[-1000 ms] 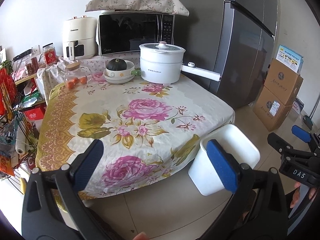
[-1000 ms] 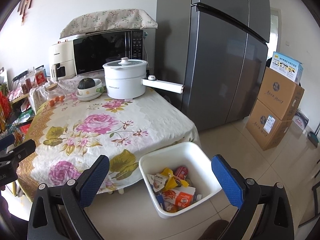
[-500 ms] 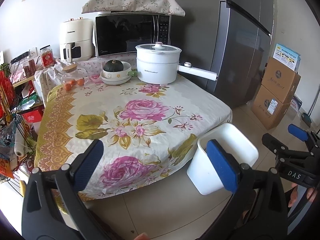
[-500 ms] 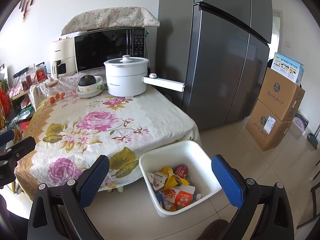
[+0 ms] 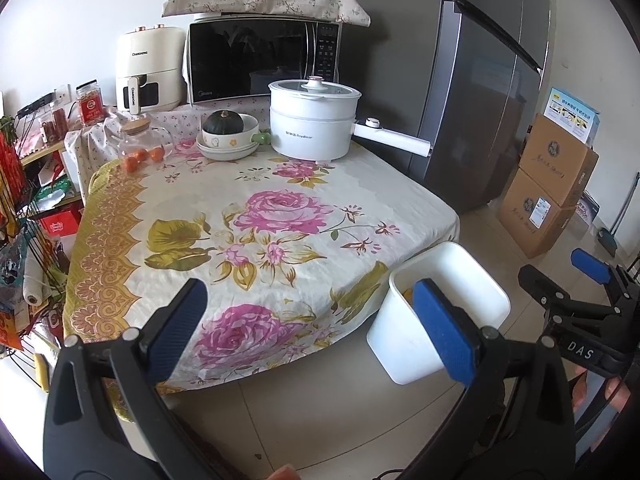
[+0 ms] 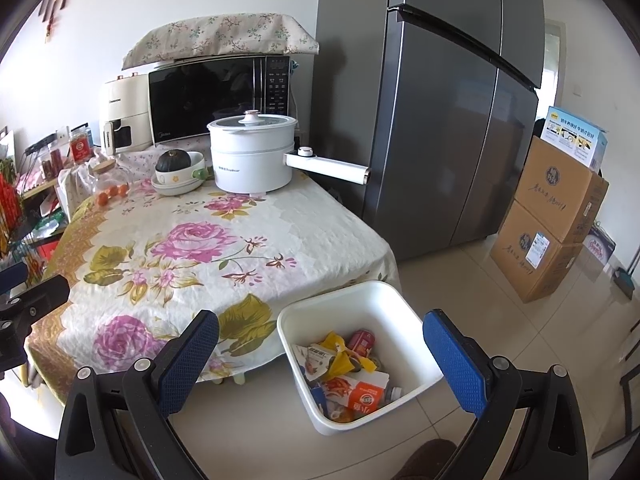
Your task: Collect trash
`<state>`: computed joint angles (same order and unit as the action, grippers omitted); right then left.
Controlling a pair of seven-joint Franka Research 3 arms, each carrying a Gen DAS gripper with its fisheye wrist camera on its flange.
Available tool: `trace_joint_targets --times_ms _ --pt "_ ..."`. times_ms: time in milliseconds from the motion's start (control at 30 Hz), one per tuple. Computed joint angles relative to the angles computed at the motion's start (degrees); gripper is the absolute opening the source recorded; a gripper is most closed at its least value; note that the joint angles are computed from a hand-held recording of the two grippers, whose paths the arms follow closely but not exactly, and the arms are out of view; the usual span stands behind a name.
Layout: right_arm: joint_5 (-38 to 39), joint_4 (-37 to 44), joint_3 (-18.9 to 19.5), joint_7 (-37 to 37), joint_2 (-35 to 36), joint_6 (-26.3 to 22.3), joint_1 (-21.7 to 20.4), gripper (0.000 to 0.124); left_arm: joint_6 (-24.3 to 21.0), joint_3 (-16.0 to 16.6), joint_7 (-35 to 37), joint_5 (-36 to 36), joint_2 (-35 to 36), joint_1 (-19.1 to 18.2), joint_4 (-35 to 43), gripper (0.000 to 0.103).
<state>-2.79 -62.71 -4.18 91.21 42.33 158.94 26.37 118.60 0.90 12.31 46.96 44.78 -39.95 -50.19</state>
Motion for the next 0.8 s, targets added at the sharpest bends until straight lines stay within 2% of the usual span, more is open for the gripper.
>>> trace_joint_targets --times_ms 233,367,800 --pt "-0.18 -0.06 -0.30 0.45 -0.03 0.16 0.16 0.103 -0.72 -0.11 0.55 -0.94 1.11 -0.09 1.80 0.102" --pt "-0.15 -0.17 -0.28 0.57 -0.14 0.29 0.14 0.103 1.23 -0.76 -0.91 -2.46 0.14 0.85 -0.12 0.102" --pt "-0.04 -1.04 -0.40 1.01 -0.70 0.88 0.12 0.103 1.29 -0.64 -1.11 -3.34 0.12 0.87 -0.13 0.102"
